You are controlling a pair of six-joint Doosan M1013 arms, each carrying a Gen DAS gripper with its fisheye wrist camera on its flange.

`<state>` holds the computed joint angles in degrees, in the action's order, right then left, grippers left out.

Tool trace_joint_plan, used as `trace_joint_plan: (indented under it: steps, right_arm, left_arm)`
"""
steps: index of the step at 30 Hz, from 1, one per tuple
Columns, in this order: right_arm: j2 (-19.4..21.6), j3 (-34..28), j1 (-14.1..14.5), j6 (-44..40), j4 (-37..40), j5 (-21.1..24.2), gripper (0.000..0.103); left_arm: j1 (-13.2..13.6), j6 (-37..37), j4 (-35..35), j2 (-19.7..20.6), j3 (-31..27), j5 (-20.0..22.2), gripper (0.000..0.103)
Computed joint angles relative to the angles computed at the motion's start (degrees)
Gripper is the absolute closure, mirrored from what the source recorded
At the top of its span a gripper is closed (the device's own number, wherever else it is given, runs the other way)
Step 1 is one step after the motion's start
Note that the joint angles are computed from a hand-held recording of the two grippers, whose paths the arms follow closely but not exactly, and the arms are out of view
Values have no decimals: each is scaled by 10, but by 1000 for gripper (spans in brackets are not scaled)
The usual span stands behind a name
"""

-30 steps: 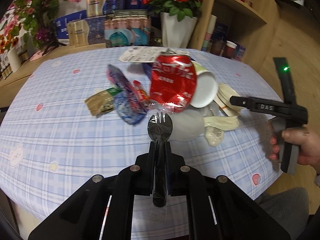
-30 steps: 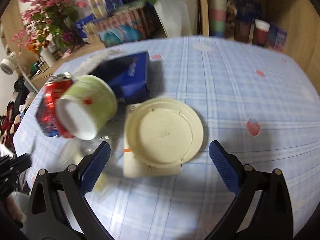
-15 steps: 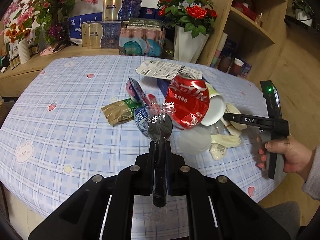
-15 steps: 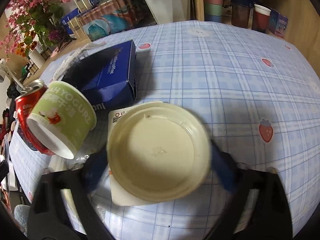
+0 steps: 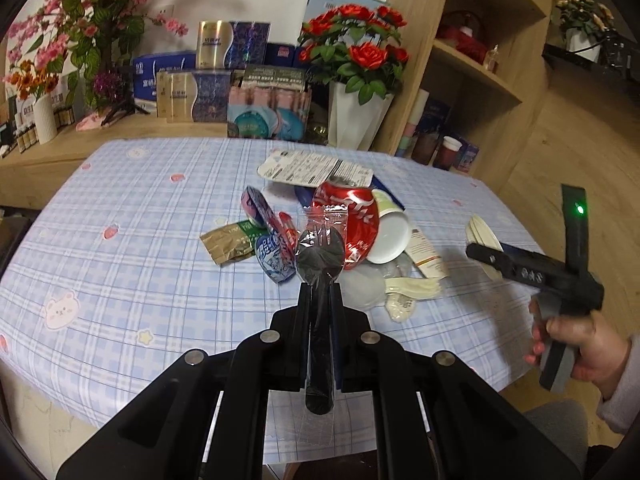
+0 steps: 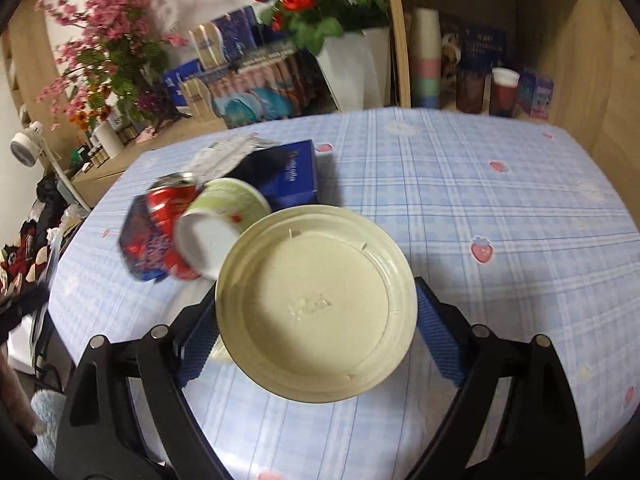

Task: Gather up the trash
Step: 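Grasp the cream round plastic lid with the right gripper while the left gripper lifts the fork, then carry the fork and lid over the brown bin and open both grippers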

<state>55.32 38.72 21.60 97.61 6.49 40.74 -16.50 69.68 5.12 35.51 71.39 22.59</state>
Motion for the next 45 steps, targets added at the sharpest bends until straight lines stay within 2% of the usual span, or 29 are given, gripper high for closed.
trace_joint_plan:
  steps: [6,14,20,29,33,39,45]
  right_arm:
    - [-62,102,10,1,-28,-67,15]
    - [-108,164,18,12,-56,-106,15]
    - [-131,198,24,-1,-61,-122,15]
    - [-156,235,34,-35,-40,-145,15]
    - [-169,256,40,-72,-20,-160,15]
    - [-178,275,50,-125,16,-161,15]
    - [-176,280,57,-163,59,-142,15]
  left_arm:
    - [-3,-20,22,-27,33,-27,94]
    - [-9,-48,48,-57,71,-58,94]
    - [-15,-64,71,-72,90,-68,94]
    - [-21,-124,131,-94,115,-86,94]
    - [-26,-174,183,-108,132,-93,94]
    - [-30,-217,220,-122,152,-94,94]
    - [-31,-211,209,-126,159,-96,94]
